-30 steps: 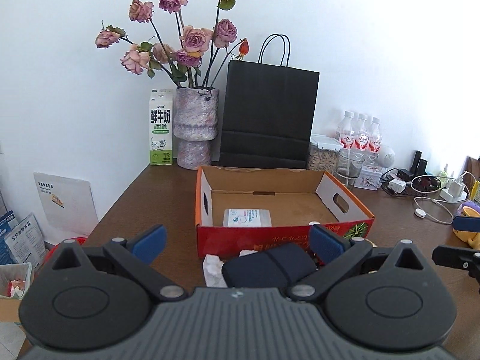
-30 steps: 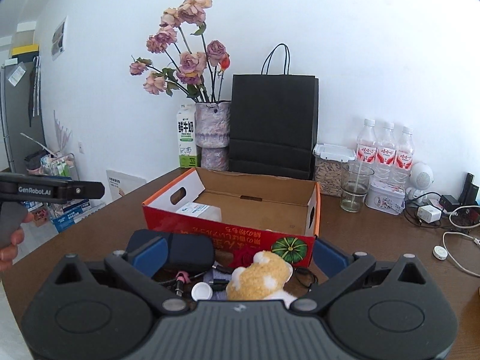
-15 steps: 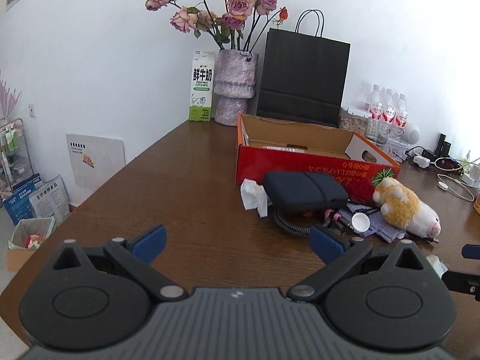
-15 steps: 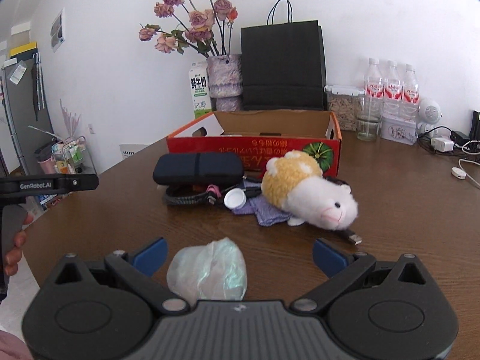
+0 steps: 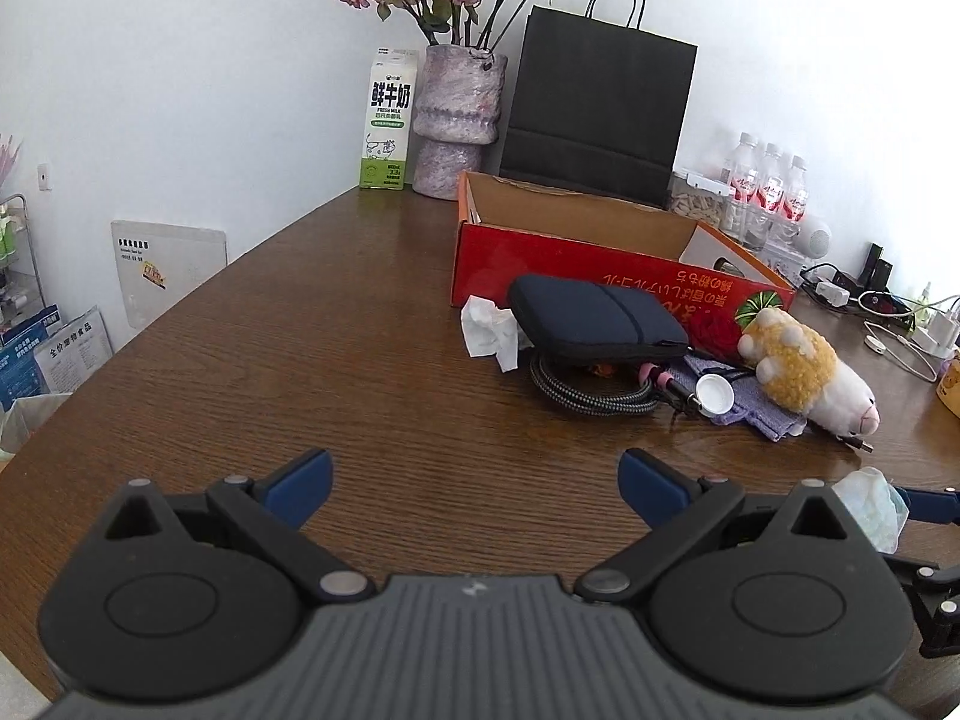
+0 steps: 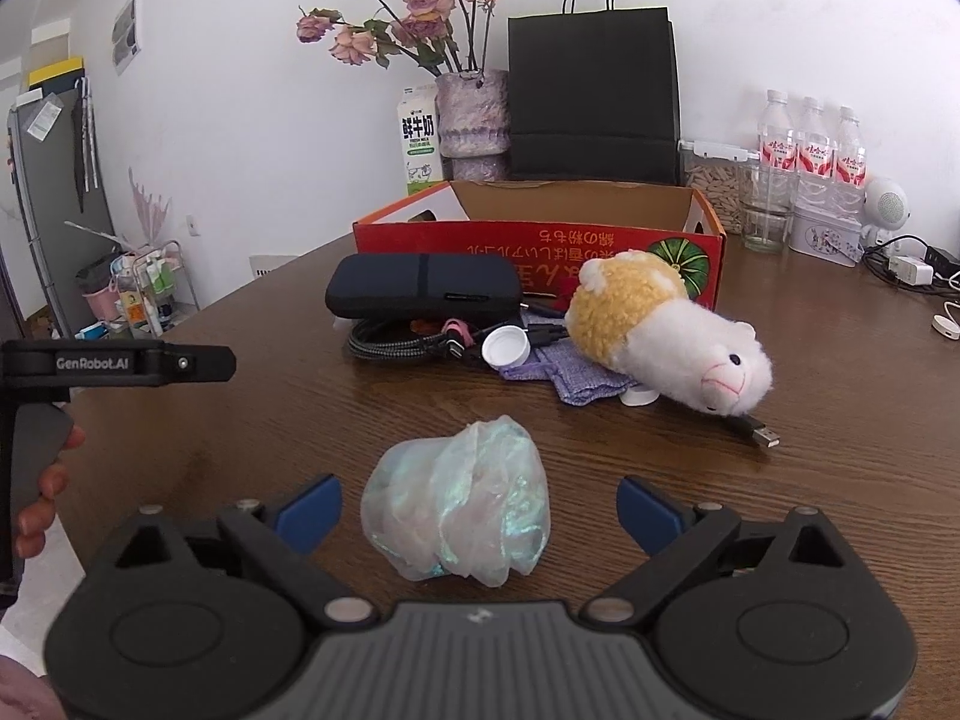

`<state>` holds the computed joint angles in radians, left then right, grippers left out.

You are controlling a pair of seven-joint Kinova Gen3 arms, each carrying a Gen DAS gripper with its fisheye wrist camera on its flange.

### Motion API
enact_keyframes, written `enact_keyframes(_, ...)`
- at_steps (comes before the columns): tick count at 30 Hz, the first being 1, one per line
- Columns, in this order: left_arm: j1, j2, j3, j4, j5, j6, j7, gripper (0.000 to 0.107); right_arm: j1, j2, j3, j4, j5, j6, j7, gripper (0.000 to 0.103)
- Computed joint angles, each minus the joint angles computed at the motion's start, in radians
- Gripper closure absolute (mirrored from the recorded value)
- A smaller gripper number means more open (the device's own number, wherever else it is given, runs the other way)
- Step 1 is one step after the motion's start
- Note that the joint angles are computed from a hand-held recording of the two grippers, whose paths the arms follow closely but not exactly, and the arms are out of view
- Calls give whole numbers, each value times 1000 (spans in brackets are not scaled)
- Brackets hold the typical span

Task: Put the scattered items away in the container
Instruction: 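Grasp the crumpled plastic bag with the right gripper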

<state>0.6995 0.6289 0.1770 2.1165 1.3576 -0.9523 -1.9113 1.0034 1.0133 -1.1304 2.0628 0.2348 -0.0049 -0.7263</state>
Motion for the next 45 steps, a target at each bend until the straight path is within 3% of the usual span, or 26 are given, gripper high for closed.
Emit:
enact_keyframes(10, -20, -2, -3, 7, 1, 30, 8, 4, -64, -14, 51, -17, 5, -20, -25, 27)
enact_keyframes(14, -27, -1, -6, 3, -2, 45, 3, 4, -77, -21, 67, -21, 21, -31, -54, 29)
enact_keyframes(17, -34, 1, -8, -3, -1, 58, -6, 4, -81, -19, 68, -31, 31, -22, -63, 42)
enact_keyframes(22, -42, 1, -12, -11, -3, 73, -18, 4, -69, 0, 47, -51, 33, 7, -61, 50)
enact_keyframes(32, -54, -2, -14, -23, -1, 86, -38, 4, -73, 10, 37, -70, -7, 6, -25, 55)
enact_keyframes(45, -84, 11, -23, -135, -46, 159, -187, 4, -44, 25, 2, -96, 10, -24, -16, 56)
